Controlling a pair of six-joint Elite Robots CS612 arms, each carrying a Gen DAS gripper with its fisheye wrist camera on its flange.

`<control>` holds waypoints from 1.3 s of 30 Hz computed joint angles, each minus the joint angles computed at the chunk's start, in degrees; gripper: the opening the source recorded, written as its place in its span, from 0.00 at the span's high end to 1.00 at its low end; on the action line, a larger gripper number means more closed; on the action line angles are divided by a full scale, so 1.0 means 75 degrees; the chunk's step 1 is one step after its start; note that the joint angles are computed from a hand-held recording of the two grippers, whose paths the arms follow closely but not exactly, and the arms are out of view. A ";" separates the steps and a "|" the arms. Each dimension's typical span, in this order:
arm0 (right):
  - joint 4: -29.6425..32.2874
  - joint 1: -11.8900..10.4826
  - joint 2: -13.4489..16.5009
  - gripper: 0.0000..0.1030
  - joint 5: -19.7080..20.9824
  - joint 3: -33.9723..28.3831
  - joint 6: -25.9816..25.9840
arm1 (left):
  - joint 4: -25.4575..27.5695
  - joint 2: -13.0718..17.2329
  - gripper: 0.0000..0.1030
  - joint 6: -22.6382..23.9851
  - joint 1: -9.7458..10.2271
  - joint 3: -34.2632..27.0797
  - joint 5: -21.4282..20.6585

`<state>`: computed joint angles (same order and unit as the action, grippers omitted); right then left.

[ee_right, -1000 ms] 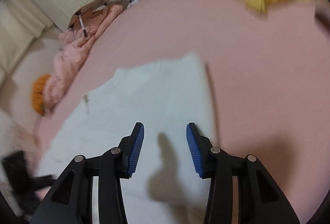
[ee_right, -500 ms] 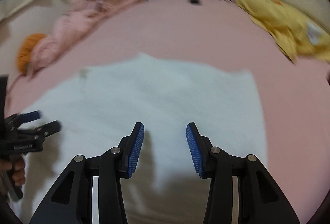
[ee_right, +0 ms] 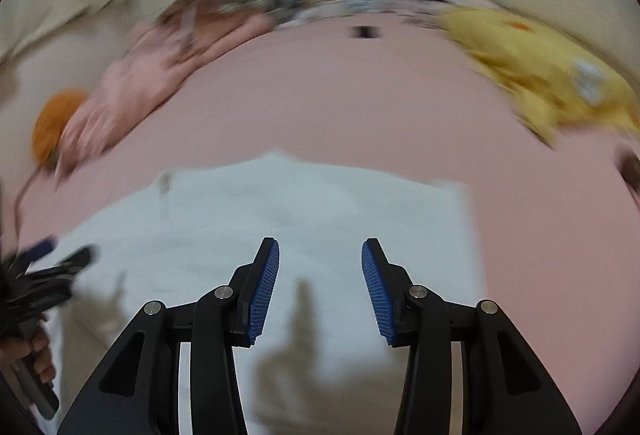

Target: Fold clothes

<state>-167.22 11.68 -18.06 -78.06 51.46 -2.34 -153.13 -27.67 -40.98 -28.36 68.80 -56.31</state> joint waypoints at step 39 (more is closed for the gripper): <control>-0.1469 -0.0375 -0.2679 0.57 -0.0542 0.4822 0.0306 | 0.0201 -0.2573 0.00 -0.3277 -0.0968 0.4257 -0.0099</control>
